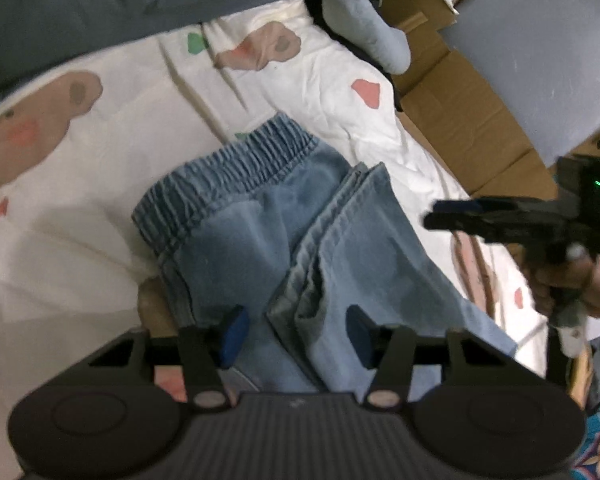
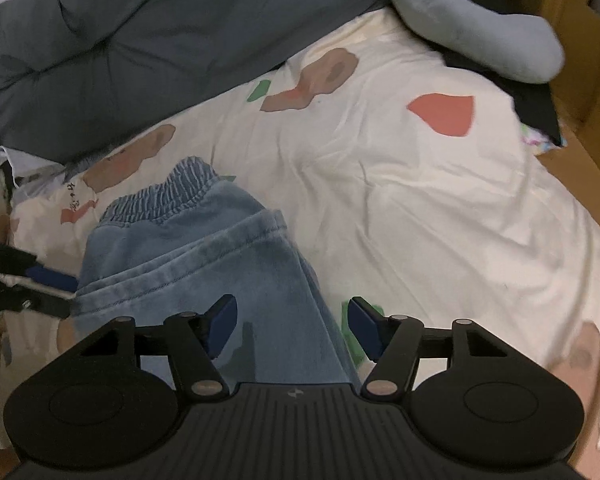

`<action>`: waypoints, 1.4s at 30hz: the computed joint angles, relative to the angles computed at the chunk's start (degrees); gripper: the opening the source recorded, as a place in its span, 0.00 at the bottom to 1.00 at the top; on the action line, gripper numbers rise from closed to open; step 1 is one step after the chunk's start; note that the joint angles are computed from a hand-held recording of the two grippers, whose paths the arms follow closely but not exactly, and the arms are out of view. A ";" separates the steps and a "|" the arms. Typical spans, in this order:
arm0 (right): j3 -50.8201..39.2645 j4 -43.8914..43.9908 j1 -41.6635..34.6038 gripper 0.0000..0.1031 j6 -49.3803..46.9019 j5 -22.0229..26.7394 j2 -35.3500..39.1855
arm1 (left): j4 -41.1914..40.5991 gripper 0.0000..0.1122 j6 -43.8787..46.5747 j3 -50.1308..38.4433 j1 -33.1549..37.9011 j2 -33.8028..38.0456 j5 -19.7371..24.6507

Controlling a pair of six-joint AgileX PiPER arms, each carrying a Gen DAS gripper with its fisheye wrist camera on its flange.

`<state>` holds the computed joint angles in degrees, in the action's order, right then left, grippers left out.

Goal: Fold clothes
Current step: 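Grasp the elastic waistband of the stacked pants with the left gripper, then grasp the pants edge with the right gripper while the left gripper holds the waistband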

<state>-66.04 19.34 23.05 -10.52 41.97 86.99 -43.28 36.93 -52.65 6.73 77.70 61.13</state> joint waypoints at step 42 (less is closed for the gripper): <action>-20.19 6.10 -1.19 0.50 -15.51 11.88 19.19 | -14.40 0.03 19.68 1.64 6.25 15.90 -7.47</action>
<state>-86.23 25.44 21.86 -26.03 53.84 106.18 -57.68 56.61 -51.01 12.98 93.60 53.66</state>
